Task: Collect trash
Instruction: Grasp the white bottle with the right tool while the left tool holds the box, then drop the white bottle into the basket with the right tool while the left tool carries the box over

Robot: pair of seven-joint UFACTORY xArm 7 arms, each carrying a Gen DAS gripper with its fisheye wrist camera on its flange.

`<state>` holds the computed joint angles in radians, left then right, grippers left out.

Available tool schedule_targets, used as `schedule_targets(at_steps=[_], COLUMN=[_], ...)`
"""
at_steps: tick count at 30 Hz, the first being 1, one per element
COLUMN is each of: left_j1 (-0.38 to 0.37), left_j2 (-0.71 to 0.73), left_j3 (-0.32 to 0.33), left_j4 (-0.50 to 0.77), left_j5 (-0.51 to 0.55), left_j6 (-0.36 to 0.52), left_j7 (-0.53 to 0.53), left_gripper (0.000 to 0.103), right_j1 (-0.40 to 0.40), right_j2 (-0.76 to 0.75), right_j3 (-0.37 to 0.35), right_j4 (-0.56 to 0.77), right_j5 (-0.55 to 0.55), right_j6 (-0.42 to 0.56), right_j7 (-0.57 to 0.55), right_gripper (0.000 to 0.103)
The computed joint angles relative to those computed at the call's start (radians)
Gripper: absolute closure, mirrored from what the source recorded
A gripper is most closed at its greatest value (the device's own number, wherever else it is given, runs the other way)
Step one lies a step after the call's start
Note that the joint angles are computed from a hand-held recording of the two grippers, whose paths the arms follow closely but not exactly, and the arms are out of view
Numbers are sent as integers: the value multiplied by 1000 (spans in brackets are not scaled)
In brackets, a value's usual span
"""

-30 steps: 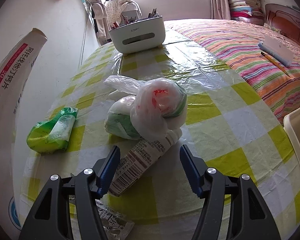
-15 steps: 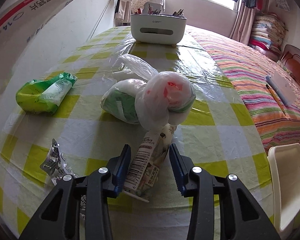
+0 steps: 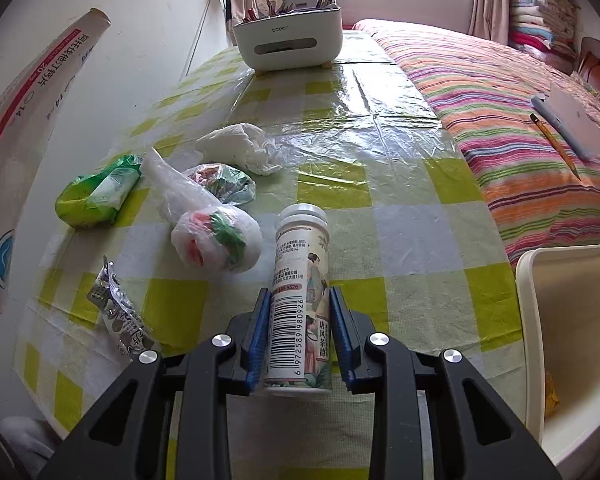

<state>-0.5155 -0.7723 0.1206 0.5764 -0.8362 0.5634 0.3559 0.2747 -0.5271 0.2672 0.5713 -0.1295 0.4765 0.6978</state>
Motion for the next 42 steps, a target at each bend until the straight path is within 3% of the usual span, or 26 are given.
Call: schedule_targets(at_steps=[5,13,20,34,42], left_j1=[-18,-66,-102,-143,-167], left_j2=[37,124,194,315,347], left_j3=[-34,-68,-110,-165,-204], left_j4=[20,70,107,195,217], left_j5=[4,-10,-40,-79,-86], left_j6=[-23,-59,-104,-145,-178], left_j7=[-12,-15,-25,-17,-10], left_gripper=[63,62,62,62,62], right_j1=[43,100,28,-36,-119], right_j2=[-93,-210,-305,-505,-645], right_j3=[-50,-126,-68,-108,-107], right_j4=[-65,-205,-247,-351,-402], right_j5=[49,185,159,156,139], right_j6=[-10,-141,-141,-117,-58], right_j7=[-60,-108,-78,-55,-12], right_gripper=[75,75,75,75,75])
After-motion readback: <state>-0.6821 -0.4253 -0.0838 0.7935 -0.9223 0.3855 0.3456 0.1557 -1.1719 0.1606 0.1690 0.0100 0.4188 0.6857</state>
